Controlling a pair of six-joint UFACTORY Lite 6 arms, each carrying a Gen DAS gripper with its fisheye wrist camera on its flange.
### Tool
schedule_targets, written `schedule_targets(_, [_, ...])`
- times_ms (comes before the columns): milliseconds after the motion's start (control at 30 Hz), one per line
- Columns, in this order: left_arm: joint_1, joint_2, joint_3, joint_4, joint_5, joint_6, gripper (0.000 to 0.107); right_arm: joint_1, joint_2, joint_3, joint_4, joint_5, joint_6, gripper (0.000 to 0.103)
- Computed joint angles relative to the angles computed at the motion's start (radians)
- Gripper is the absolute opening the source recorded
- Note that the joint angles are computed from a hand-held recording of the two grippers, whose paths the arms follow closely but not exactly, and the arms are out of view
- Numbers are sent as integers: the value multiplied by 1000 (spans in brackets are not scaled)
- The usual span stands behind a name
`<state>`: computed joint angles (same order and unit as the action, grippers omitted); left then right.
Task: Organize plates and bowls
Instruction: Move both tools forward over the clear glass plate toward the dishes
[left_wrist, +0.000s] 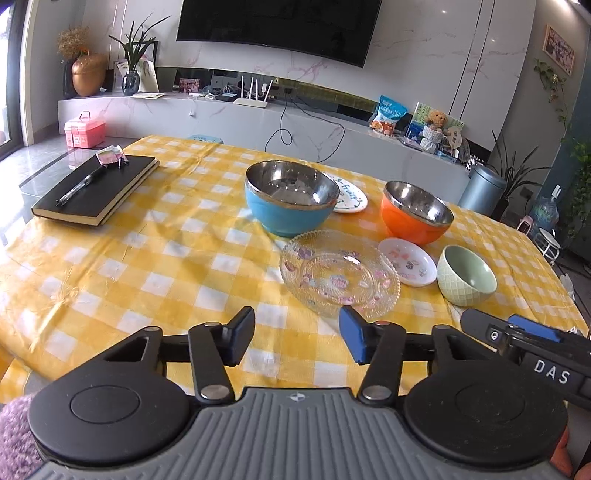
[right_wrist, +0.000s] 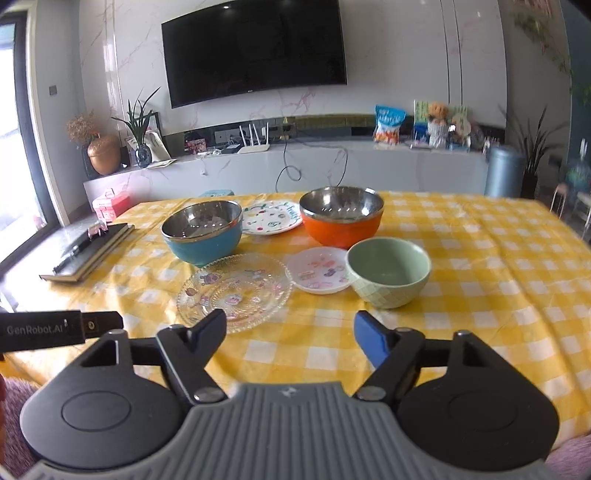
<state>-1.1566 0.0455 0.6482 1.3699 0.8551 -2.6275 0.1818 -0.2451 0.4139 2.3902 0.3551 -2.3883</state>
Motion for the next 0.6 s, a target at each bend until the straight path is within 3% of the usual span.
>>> schedule_targets(100, [69, 13, -5, 84, -40, -45, 59, 20, 139, 99, 32, -3, -12, 55])
schedule_targets(133, [93, 23, -4, 108, -52, -50, 58, 24, 178, 124, 44, -1, -18, 53])
schedule_targets(167, [125, 31, 0, 131, -77, -49, 55, 27, 221, 157, 28, 1, 5, 52])
schedule_targets(233, [198, 43, 2, 187, -148, -82, 48, 30, 310, 230, -32, 4, 86, 40])
schedule_targets(267, [241, 44, -5, 233, -196, -123, 41, 32, 355, 267, -57, 2, 122, 39])
schedule_targets(367, [364, 74, -9, 403, -324, -267, 31, 31, 478, 373, -153, 9, 242, 30])
schedule_targets(400, [388, 93, 0, 439, -341, -294, 30, 29, 518, 409, -184, 10, 276, 25])
schedule_targets(600, [532, 212, 83, 683, -436, -469, 27, 22, 715, 623, -383, -4, 514, 21])
